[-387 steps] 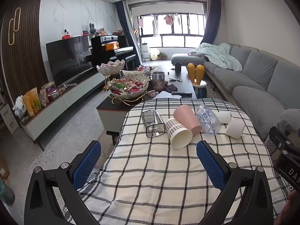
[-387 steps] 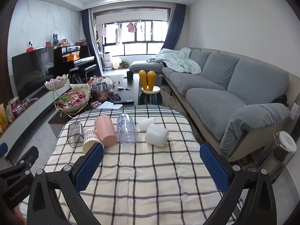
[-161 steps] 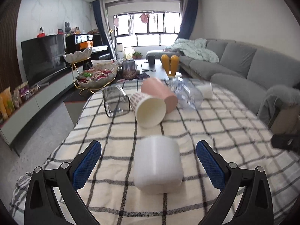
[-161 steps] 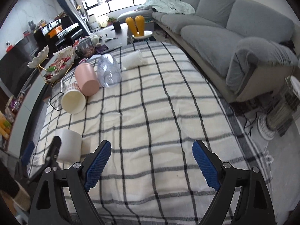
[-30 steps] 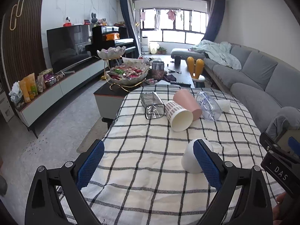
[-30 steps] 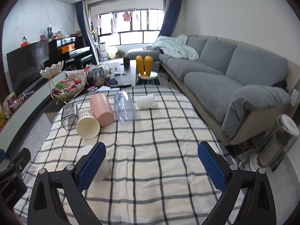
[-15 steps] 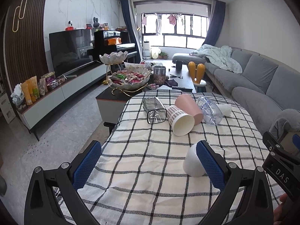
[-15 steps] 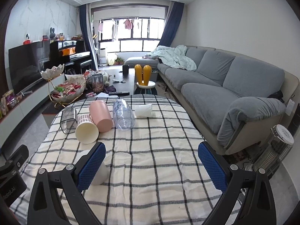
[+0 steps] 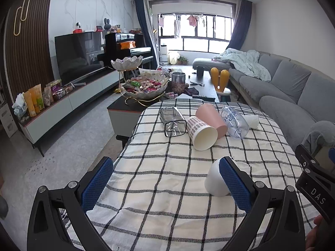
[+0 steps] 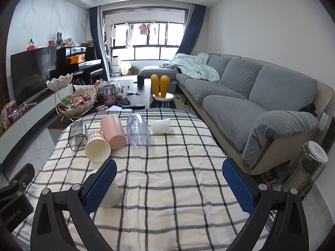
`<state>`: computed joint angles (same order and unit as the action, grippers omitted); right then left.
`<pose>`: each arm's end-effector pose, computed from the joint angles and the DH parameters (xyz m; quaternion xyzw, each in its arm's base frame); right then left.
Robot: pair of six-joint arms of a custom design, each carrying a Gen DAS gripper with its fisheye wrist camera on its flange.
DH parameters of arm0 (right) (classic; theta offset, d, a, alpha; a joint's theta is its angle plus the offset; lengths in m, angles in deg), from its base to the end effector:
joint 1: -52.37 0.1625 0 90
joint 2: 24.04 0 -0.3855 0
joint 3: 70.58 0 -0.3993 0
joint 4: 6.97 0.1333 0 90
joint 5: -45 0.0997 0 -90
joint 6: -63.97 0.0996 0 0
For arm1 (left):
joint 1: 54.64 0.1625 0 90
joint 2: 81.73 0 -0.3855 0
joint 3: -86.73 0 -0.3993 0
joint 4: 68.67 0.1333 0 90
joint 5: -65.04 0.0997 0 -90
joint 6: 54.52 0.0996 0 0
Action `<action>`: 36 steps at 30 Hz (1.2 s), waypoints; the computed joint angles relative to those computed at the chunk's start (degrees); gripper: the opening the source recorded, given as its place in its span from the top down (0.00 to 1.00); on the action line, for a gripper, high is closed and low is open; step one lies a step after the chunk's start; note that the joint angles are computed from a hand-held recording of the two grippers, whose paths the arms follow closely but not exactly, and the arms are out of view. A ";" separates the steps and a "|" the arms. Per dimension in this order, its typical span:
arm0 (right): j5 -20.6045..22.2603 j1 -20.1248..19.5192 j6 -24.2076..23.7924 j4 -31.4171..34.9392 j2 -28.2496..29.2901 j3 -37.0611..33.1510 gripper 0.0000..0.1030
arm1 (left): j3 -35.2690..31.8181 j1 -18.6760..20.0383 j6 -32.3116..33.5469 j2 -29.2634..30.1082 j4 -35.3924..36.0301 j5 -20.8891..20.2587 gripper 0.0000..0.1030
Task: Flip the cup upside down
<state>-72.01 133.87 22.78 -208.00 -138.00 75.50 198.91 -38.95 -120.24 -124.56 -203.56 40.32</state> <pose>0.0445 -0.2977 0.3832 0.0689 -0.7622 0.4850 0.4232 -0.4180 -0.3499 -0.0283 0.1756 0.8121 -0.4344 0.3478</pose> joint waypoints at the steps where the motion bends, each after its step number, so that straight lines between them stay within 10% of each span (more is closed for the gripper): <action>1: -0.02 -0.01 -0.04 -0.12 0.09 0.01 0.02 | 0.02 0.01 -0.10 -0.05 0.04 -0.02 0.00; 36: -0.85 0.85 0.87 0.58 0.12 0.00 0.01 | -0.01 0.25 -0.16 0.21 -0.18 -0.77 0.00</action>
